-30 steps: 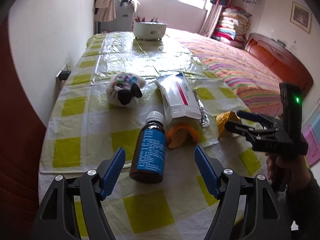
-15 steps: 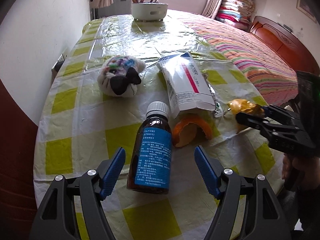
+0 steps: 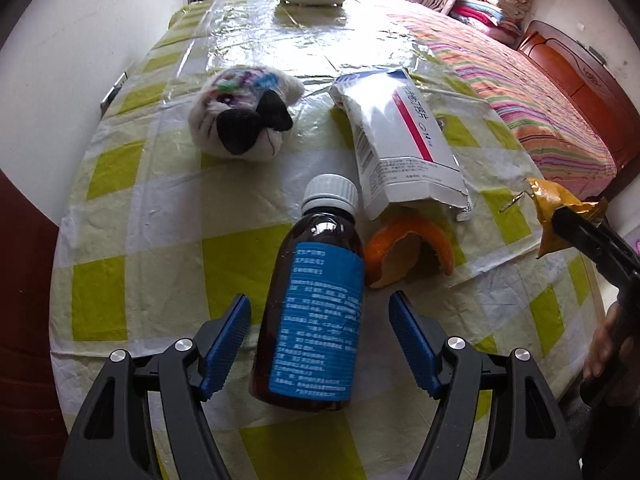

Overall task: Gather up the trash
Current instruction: 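Grasp the yellow snack bag with the right tool while the left grasps the blue bottle, then carry the snack bag to the bin and open the right tool while the left carries the bottle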

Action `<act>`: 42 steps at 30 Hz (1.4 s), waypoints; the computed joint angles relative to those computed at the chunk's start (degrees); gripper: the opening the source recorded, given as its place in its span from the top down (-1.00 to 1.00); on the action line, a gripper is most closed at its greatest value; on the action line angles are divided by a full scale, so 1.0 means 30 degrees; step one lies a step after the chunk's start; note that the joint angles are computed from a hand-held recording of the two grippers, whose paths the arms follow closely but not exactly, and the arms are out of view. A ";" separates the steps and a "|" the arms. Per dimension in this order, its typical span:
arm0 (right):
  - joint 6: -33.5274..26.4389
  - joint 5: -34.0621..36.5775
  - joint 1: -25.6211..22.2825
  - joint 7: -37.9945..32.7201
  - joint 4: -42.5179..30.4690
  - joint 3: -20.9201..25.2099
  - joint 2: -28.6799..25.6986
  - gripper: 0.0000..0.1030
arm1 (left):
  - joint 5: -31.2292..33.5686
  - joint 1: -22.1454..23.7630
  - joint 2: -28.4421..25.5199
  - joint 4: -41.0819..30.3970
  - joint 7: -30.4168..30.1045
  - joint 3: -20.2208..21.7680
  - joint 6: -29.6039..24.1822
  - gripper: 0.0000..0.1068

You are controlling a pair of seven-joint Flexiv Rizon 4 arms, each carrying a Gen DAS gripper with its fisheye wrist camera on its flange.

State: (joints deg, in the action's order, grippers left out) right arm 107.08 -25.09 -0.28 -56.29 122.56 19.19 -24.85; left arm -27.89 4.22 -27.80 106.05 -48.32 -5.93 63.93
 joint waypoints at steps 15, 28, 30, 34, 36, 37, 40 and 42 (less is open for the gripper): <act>0.2159 0.0971 0.1372 0.0194 0.0981 -0.1839 0.0723 0.05 | -0.0716 0.0264 -0.0105 0.0251 -0.0885 -0.0575 0.1197 0.23; 0.3389 0.2473 0.2692 -0.0321 0.1766 -0.3317 0.1383 0.05 | -0.7344 0.1123 0.1501 0.2644 0.4228 -0.3819 0.4864 0.23; 0.3465 0.2853 0.2935 -0.0552 0.1900 -0.3532 0.1506 0.05 | -0.7639 0.0758 0.1574 0.2630 0.4529 -0.3633 0.4756 0.23; 0.3658 0.3731 0.3320 -0.1168 0.2411 -0.3982 0.1983 0.05 | -0.8997 0.0193 0.1931 0.2867 0.5694 -0.3752 0.4688 0.23; 0.3710 0.4066 0.3343 -0.1390 0.2662 -0.4093 0.2216 0.05 | -0.9610 -0.0194 0.2092 0.2862 0.6241 -0.3721 0.4383 0.23; 0.3726 0.4373 0.3488 -0.1573 0.2771 -0.4231 0.2324 0.05 | -0.9820 -0.0446 0.2112 0.2836 0.6440 -0.3607 0.4340 0.23; 0.3832 0.4971 0.3476 -0.1907 0.3137 -0.4426 0.2562 0.05 | -1.0248 -0.1194 0.2159 0.2769 0.7027 -0.3387 0.4085 0.23; 0.3982 0.5204 0.3287 -0.1973 0.3363 -0.4412 0.2691 0.05 | -1.0521 -0.1611 0.2204 0.2783 0.7307 -0.3241 0.3991 0.23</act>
State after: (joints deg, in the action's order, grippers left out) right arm 119.03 -9.48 9.58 -62.21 132.65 5.95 -16.78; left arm -59.46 -0.61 -21.19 114.40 -26.40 -15.65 75.91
